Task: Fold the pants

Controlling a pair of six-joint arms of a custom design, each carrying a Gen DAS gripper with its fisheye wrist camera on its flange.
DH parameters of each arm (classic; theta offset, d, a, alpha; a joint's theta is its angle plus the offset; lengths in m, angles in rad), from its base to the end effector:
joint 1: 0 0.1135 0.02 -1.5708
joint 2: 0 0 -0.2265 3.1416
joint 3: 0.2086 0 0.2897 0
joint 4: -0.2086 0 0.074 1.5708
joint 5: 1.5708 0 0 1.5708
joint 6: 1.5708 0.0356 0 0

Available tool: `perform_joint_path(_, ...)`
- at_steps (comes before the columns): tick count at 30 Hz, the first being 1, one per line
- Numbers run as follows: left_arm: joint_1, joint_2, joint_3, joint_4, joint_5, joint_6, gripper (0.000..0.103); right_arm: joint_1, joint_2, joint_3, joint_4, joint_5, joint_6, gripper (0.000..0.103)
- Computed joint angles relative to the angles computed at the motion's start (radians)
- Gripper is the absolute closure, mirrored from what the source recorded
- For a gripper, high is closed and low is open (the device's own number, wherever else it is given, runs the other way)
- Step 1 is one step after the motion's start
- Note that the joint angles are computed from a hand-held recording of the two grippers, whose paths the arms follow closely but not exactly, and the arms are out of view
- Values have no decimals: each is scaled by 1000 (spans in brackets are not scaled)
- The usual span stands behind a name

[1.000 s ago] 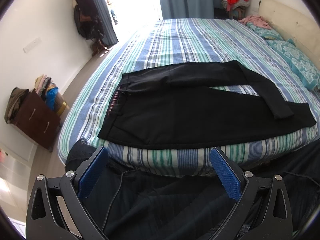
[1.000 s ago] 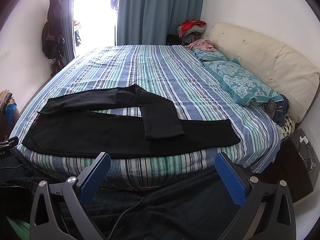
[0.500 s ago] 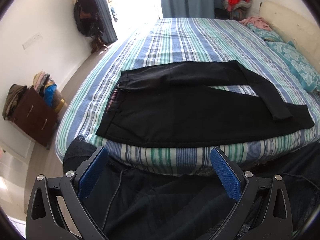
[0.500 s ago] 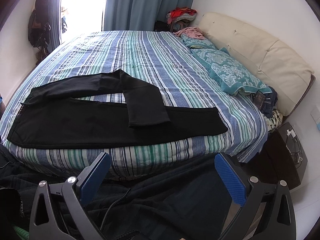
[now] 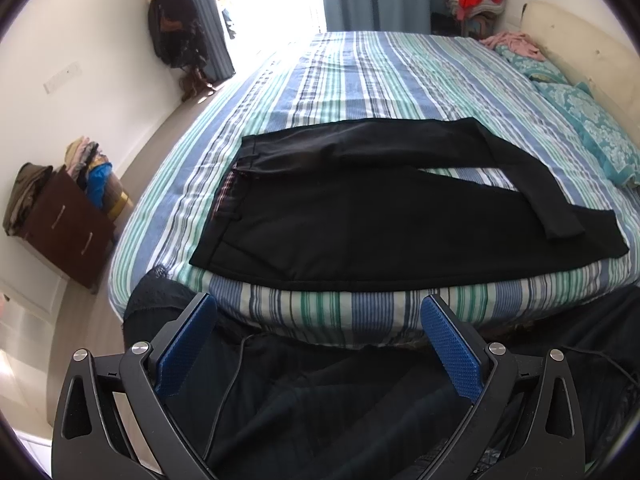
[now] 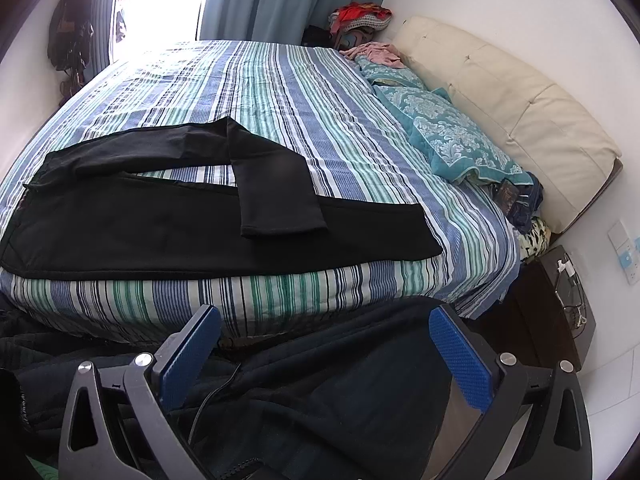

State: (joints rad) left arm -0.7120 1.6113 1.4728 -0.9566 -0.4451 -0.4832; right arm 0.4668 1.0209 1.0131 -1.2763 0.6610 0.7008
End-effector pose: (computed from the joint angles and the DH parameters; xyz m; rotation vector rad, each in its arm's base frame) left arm 0.2877 -0.2280 0.2658 0.1493 2.5021 0.1268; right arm 0.2013 0.0770 0.2665 0.4144 2.4663 -0.5163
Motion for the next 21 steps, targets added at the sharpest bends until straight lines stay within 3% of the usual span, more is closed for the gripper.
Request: perform_joint_path(21, 6, 4, 1, -10, 14, -2, 1, -19, 59, 10, -22, -16, 8, 0)
